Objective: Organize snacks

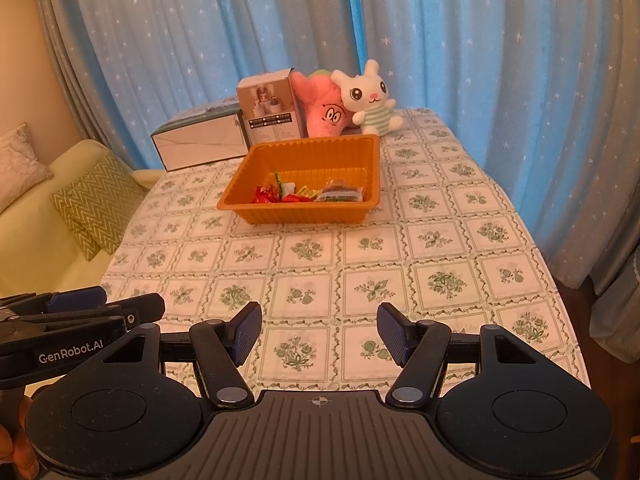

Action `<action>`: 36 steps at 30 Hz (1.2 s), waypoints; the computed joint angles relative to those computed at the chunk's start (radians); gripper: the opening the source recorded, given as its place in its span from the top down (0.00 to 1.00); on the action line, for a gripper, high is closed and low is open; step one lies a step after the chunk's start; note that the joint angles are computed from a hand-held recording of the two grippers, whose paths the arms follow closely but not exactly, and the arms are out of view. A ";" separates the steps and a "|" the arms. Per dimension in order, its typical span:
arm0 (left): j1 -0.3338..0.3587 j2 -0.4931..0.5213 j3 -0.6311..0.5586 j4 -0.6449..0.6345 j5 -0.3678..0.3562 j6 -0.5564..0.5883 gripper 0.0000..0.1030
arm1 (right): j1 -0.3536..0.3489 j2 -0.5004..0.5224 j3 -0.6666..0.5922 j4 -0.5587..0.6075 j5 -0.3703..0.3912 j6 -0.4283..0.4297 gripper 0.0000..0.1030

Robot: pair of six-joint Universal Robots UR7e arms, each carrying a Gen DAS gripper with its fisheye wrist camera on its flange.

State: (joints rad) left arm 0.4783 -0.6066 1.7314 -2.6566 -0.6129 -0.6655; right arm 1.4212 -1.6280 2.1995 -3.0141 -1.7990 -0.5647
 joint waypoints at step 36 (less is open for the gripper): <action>0.003 0.003 0.001 0.003 -0.003 -0.001 0.35 | -0.016 0.003 0.011 -0.009 0.004 0.001 0.38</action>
